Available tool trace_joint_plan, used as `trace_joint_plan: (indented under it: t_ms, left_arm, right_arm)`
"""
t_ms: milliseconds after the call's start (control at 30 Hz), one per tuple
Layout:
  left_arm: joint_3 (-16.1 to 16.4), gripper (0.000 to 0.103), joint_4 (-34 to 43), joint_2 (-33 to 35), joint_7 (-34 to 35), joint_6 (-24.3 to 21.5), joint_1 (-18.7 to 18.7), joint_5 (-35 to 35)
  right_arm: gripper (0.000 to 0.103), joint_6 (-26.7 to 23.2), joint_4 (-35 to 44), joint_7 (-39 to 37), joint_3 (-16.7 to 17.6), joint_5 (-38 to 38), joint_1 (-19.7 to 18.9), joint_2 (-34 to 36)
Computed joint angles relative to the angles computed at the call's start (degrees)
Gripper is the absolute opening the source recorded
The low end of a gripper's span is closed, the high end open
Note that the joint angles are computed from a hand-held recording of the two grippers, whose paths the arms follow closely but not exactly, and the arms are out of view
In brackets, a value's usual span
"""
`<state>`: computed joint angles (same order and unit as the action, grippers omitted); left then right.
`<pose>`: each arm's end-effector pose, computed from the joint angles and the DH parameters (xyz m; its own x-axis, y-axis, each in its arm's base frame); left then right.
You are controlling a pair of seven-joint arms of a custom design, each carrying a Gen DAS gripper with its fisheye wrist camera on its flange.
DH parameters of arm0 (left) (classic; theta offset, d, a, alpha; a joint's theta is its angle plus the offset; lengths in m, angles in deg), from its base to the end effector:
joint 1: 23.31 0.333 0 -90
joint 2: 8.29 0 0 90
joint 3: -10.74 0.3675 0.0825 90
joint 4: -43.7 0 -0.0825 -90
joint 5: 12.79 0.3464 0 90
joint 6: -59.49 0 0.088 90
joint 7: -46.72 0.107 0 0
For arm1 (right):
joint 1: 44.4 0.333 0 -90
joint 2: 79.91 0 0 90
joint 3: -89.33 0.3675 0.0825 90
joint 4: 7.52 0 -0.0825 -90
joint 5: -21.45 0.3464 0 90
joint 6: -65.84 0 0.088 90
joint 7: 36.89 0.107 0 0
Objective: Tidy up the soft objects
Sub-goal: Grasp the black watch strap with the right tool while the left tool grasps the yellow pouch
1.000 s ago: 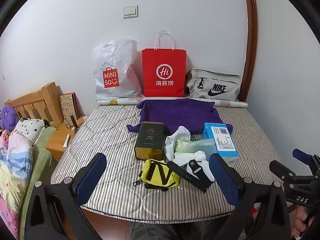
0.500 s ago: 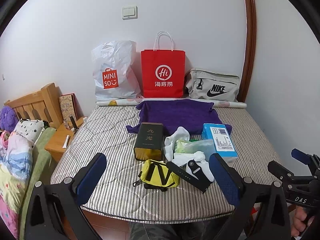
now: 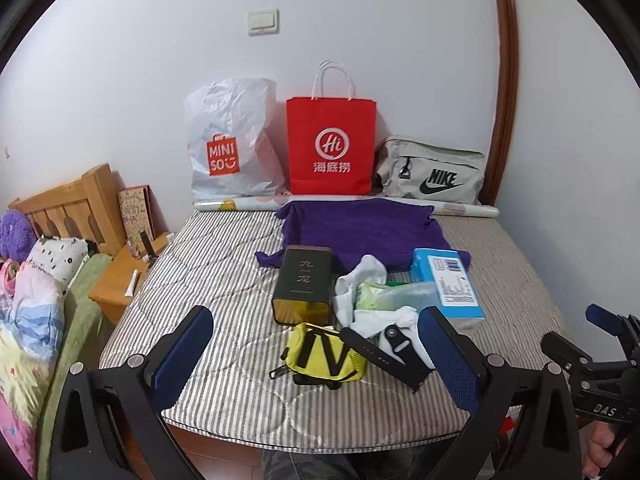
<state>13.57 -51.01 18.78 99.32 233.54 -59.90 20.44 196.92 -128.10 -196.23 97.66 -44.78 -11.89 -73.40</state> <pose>0.5629 -0.4359 0.5033 -0.4830 -0.8756 0.0040 -0.5232 0.2850 -0.8032 0.4337 0.3439 0.4562 -0.4122 -0.9103 -0.0379 -0.5802 0.2944 -0.7594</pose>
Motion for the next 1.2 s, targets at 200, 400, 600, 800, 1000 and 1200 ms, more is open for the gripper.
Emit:
trace_joint_plan:
  t_ms: [200, 400, 600, 800, 1000, 1200]
  left_arm:
    - [-2.99, 0.103, 3.32, 3.89, 4.25, -2.82, 3.2, -3.92]
    - [-4.19, 0.103, 5.59, 7.58, 7.19, -4.7, 4.66, -7.42]
    - [-5.83, 0.103, 9.69, 11.74, 10.79, -8.98, 5.73, -10.64]
    - [-6.61, 0.102, 12.59, 14.64, 12.89, -11.73, 6.67, -13.36]
    - [-7.62, 0.102, 13.95, 16.37, 14.12, -12.3, 8.1, -15.89]
    - [-9.3, 0.102, 15.8, 18.15, 16.61, -13.81, 9.89, -18.87]
  right_arm:
    - [0.103, 4.26, 0.81, -0.85, -1.2, -0.77, -0.88, 2.97]
    - [0.096, 9.02, 3.36, -2.08, -3.18, -5.32, -0.45, 8.07]
    - [0.087, 14.06, 7.86, -6.92, -5.17, -7.62, 0.72, 14.2]
    - [0.062, 17.51, 11.24, -5.58, -8.54, -9.19, 1.86, 18.91]
    - [0.061, 17.08, 14.11, -6.61, -10.17, -9.86, 2.65, 21.3]
    - [0.061, 9.52, 18.97, -16.68, -10.97, -3.72, 5.03, 25.17]
